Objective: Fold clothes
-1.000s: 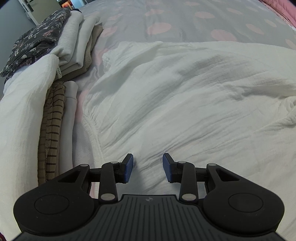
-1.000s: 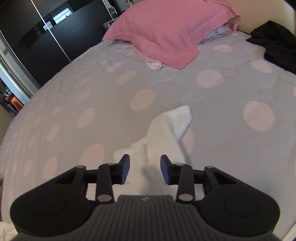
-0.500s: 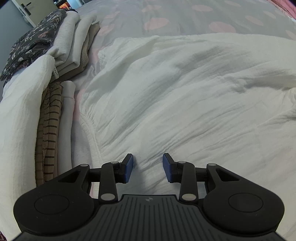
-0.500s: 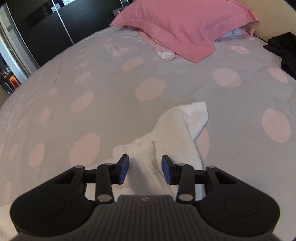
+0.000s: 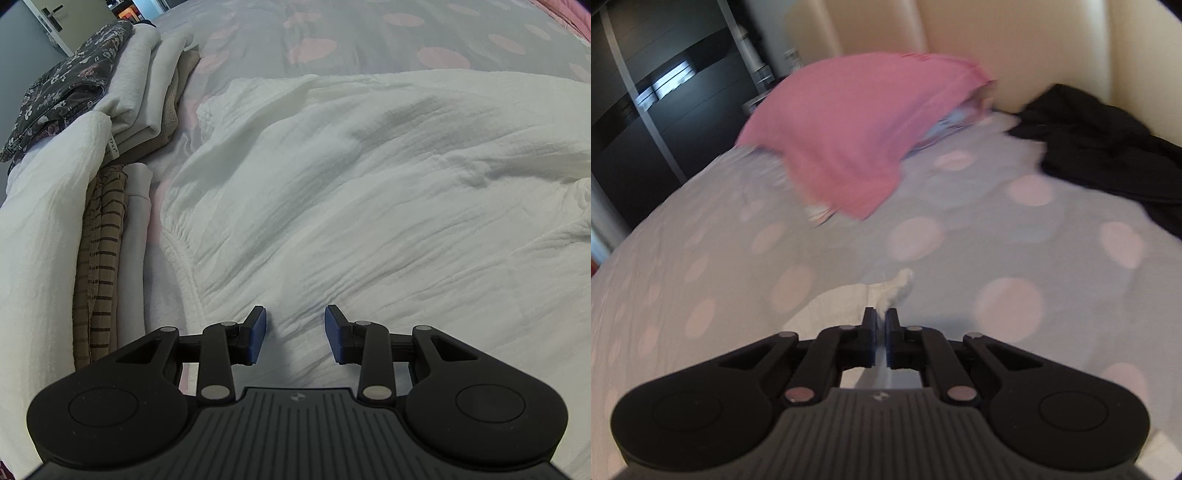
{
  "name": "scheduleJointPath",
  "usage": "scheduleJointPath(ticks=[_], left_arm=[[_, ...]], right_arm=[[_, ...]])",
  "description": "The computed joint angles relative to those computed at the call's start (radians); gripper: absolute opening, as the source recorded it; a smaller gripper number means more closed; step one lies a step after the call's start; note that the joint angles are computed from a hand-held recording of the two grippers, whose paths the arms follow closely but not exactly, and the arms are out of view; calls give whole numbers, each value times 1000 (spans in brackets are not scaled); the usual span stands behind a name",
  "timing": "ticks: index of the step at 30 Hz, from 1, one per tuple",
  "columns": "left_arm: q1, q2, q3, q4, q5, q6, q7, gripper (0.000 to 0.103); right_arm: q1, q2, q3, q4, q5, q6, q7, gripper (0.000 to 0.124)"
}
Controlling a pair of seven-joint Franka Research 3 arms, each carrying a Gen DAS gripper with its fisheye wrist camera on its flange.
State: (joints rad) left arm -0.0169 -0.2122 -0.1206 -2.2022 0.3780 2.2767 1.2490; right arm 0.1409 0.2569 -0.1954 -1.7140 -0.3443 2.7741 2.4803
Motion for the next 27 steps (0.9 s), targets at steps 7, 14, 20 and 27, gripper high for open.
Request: scheduleJointPath(ticks=[7,14,20,27], left_arm=[[0,1,-2,-1,3,-3,-6,33],[0,5,-1,1,5,-7,-7,33],[1,4,0,-2,8,0,-5,33],[6,17,-3,1,22,2,-16,38]], right_arm=[[-20,-14,-25,-49,-67,-50,94,5],[-51,21,15,-52,18,-216,18,14],[-32,10,-20,-44,-130,-140,118,27],[-71,150,54,161,34,-56,-96,49]])
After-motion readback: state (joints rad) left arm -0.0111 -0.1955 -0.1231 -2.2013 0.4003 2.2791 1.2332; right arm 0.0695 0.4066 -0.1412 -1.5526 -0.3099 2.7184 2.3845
